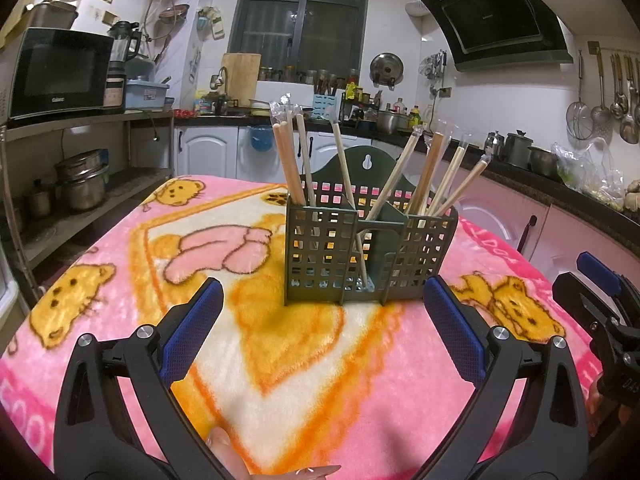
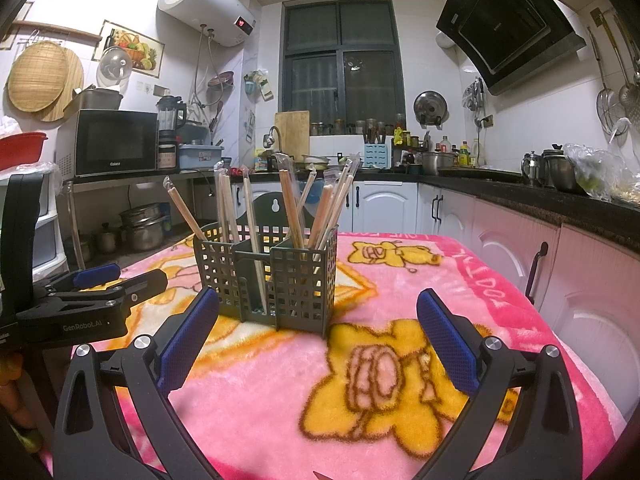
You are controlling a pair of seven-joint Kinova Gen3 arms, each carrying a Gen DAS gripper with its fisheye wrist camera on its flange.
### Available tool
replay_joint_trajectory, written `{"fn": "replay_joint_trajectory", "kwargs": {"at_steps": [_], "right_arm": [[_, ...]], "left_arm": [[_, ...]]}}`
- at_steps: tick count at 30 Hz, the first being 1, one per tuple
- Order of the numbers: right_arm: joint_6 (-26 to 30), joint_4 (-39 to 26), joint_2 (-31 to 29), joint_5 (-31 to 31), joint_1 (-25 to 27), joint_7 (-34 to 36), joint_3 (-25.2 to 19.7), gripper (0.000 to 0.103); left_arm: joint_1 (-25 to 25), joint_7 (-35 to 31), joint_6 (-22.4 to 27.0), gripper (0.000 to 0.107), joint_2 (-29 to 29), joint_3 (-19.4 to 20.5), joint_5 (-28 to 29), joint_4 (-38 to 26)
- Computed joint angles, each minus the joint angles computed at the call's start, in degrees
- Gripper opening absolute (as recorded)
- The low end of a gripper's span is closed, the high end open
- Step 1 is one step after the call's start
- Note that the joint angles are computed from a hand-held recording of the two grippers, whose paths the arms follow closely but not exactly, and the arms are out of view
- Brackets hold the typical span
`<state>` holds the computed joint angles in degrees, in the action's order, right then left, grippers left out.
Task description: Organize utensils
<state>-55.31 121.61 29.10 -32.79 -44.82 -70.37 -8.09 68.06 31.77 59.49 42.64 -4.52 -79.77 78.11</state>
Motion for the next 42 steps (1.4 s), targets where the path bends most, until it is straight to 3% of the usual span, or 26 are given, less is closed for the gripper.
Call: {"fn": "replay_joint_trajectory", "kwargs": {"at_steps": [42], "right_arm": [[-0.62,0.15,0.74,-0.94,-0.28,-0.92,-0.02,0.096]], "left_arm": [[-0.18,-0.38,0.09,0.092,0.12,0.16,0.85,-0.42]]}}
